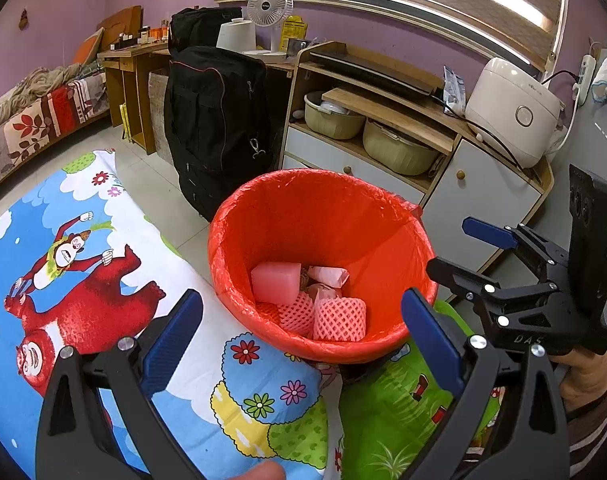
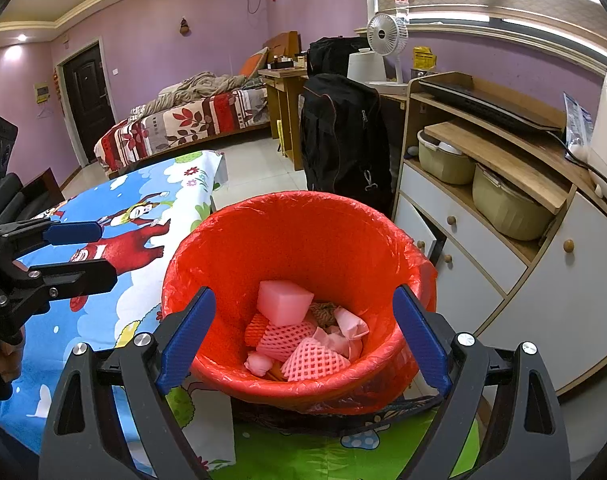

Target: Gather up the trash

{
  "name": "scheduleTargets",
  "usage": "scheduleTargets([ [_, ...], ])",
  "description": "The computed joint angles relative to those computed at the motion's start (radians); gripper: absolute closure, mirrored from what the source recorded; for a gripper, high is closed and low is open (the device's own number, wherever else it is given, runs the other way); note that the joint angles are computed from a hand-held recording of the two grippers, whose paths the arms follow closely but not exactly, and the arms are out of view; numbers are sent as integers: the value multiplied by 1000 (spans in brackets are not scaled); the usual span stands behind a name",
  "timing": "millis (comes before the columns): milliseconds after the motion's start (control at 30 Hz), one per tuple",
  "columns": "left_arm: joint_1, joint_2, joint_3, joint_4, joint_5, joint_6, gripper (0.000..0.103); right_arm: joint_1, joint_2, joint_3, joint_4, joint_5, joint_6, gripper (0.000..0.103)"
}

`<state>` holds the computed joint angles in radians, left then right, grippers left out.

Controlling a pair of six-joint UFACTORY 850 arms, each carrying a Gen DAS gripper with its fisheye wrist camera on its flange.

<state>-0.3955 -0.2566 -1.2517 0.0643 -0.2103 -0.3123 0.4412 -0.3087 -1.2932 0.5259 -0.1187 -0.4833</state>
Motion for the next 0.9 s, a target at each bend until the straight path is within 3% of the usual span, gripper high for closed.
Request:
scheduleTargets([
  [900,-8,0,6,-2,6,1,7,0,-1,-1,-14,-1,13,18],
])
